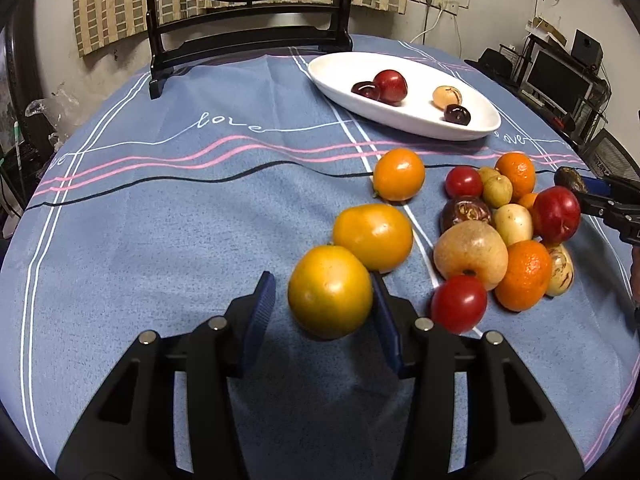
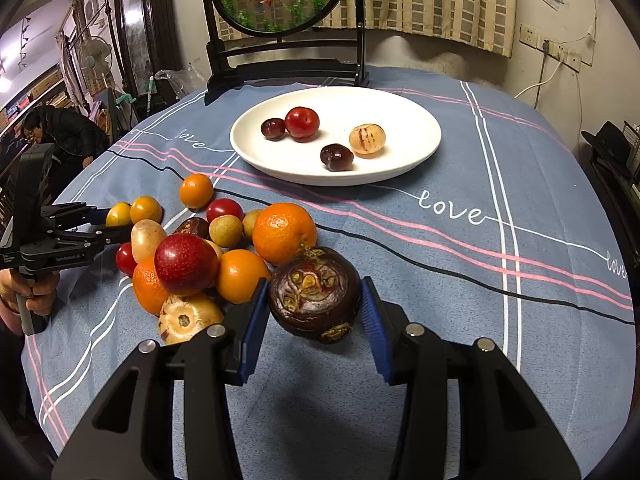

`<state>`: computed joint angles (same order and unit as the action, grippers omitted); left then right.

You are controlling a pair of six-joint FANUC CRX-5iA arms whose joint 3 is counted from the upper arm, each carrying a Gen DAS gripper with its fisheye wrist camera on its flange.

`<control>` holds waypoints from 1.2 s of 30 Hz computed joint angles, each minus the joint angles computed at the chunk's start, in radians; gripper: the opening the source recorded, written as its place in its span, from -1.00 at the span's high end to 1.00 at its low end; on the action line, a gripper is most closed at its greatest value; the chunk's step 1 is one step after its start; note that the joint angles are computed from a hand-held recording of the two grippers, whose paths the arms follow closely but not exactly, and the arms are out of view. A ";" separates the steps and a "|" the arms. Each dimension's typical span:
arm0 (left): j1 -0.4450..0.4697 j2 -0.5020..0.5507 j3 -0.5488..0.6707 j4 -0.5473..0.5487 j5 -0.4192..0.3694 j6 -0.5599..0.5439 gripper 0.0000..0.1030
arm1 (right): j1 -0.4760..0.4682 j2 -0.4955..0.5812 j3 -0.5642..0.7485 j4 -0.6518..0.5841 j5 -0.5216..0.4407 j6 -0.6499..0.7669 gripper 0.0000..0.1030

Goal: Organize fruits
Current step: 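Grasp the yellow round fruit with the left tool while the right tool holds the mangosteen, then place the yellow fruit and mangosteen on the white plate, opening both tools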

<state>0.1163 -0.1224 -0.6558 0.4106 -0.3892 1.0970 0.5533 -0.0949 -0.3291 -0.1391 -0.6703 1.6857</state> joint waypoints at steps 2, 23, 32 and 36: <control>-0.001 -0.002 -0.008 0.022 0.004 -0.026 0.25 | 0.000 0.000 0.000 0.001 0.000 -0.001 0.12; 0.005 -0.142 0.008 -0.110 -0.061 0.132 0.25 | -0.111 0.035 0.135 -0.296 -0.164 0.235 0.12; -0.064 0.073 0.266 -0.001 -0.052 0.127 0.25 | -0.087 0.177 0.305 -0.214 -0.021 0.121 0.12; -0.113 0.242 0.435 -0.010 -0.112 0.150 0.25 | -0.059 0.274 0.333 -0.075 0.037 -0.035 0.12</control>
